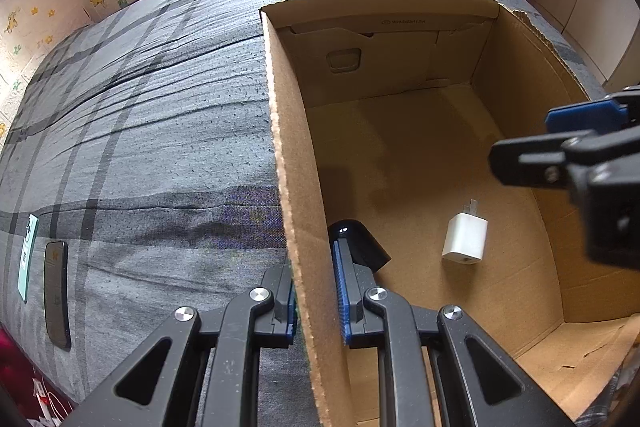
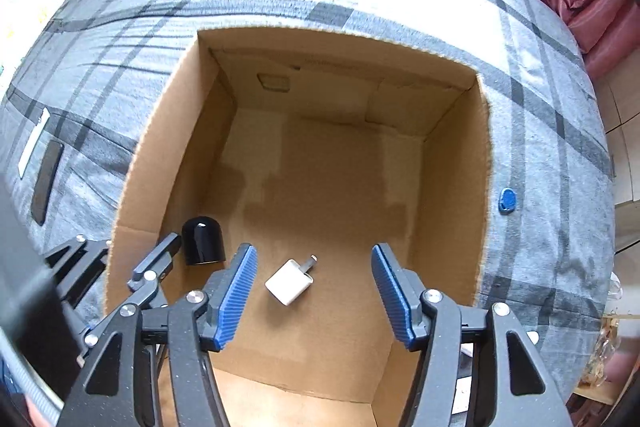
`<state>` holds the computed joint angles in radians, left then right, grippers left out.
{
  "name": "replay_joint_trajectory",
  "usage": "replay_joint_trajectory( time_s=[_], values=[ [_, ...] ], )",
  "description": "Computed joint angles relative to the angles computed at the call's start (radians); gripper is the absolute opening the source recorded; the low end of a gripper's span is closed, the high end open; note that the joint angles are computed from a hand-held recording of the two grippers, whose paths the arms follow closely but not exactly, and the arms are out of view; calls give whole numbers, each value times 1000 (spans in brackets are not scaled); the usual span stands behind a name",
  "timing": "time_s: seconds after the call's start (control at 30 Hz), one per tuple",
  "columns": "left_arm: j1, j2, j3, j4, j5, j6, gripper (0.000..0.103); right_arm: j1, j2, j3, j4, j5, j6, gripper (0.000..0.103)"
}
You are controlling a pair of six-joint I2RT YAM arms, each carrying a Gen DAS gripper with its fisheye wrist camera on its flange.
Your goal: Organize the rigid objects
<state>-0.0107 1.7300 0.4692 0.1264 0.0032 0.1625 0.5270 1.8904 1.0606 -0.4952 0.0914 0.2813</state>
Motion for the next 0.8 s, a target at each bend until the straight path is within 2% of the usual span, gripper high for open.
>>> replay_joint_trajectory(
  time_s=[0.1, 0.3, 0.47, 0.8],
  values=[
    [2, 2, -2, 4, 2, 1, 17, -8, -51, -17, -14, -3, 2, 65],
    [2, -1, -5, 5, -1, 3, 17, -30, -142, -48, -37, 25, -6, 80],
    [2, 0, -6, 8, 0, 2, 17, -90, -246, -102, -29, 20, -51, 99],
    [-4, 2, -4, 8, -8, 0, 17, -276, -394, -188, -60, 13, -180, 100]
  ],
)
